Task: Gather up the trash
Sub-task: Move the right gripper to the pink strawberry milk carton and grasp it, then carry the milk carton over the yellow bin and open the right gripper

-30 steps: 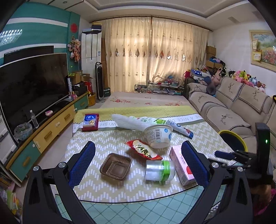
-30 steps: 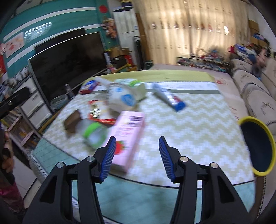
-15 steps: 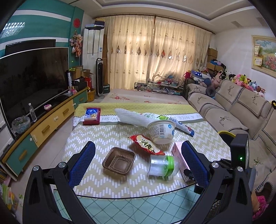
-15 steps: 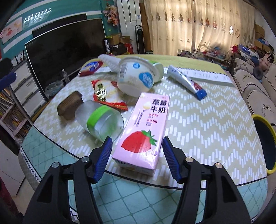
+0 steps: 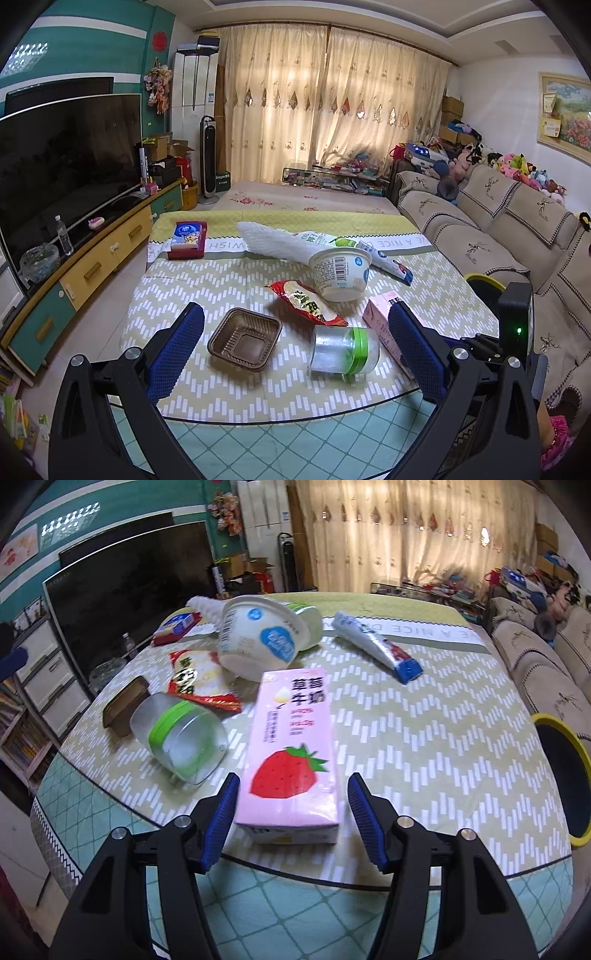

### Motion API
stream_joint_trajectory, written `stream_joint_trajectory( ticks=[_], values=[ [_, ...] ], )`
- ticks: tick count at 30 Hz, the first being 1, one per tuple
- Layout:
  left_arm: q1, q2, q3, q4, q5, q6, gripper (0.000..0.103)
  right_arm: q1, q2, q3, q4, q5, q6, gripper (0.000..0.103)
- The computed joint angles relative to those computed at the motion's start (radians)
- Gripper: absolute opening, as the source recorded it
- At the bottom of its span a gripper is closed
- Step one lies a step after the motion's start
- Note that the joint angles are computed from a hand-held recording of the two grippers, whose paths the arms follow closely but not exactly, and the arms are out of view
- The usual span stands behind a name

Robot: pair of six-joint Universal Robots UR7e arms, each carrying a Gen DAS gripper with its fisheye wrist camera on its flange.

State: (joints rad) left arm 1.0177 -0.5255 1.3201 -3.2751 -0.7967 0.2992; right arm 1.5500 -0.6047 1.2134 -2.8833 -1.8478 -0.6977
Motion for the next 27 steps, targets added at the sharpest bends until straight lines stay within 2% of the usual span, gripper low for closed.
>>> stream_joint_trajectory(
  ticks=[3, 5, 17, 22, 27],
  values=[
    [0.0, 0.008, -0.009, 0.009, 0.001, 0.003, 0.098, 0.003, 0.015, -0.011, -0.001, -0.015, -0.011, 0.058],
    [-0.001, 0.012, -0.018, 0.016, 0.001, 0.006, 0.098, 0.003, 0.018, -0.015, 0.0, -0.021, -0.008, 0.052],
    [0.001, 0.034, -0.054, 0.052, -0.004, 0.006, 0.098, -0.008, -0.074, 0.062, -0.028, 0.066, -0.027, 0.049],
    [0.003, 0.043, -0.07, 0.078, -0.015, -0.001, 0.098, -0.027, -0.128, 0.085, -0.019, 0.1, -0.003, 0.049],
    [0.003, 0.06, -0.093, 0.107, -0.017, -0.004, 0.098, -0.058, -0.147, 0.063, -0.055, 0.076, 0.044, 0.049]
  ],
)
